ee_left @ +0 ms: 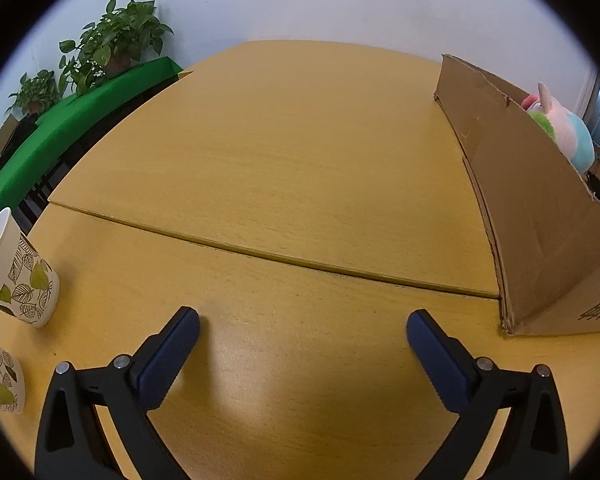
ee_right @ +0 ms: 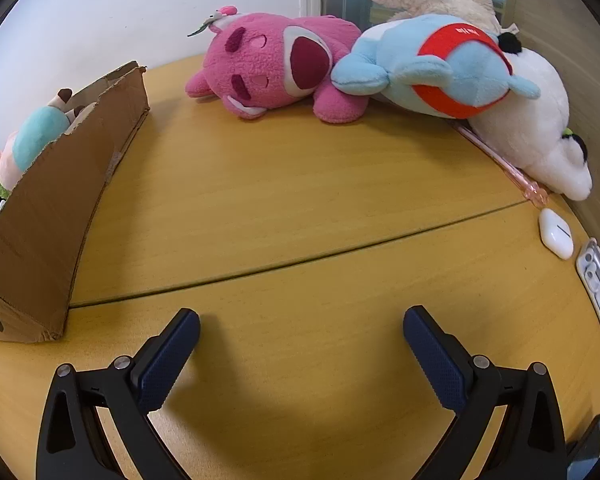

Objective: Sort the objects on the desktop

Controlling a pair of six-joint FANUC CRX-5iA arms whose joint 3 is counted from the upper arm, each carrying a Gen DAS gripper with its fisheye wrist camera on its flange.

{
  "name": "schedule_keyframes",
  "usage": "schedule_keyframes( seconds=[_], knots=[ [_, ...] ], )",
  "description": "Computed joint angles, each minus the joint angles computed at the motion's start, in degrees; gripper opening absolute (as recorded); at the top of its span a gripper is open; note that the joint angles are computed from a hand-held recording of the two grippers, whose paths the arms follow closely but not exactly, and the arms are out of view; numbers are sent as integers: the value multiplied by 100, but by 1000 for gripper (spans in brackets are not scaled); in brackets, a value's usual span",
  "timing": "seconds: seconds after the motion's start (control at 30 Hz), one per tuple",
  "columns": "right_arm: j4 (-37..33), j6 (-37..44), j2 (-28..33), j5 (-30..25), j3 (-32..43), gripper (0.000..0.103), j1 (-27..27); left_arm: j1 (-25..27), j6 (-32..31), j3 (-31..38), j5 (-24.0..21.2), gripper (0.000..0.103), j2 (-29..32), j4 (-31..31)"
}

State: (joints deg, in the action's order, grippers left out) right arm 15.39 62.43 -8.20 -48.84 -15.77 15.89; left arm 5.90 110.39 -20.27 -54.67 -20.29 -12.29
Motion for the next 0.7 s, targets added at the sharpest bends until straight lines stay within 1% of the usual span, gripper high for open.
schedule_keyframes(
  seconds=[0.3,0.7],
  knots=[
    [-3,-3,60,-41,64,103,25,142,-162,-6,76,103,56,134],
    [-33,37,57,-43,71,103,9,155,-170,1,72,103,71,150]
  ],
)
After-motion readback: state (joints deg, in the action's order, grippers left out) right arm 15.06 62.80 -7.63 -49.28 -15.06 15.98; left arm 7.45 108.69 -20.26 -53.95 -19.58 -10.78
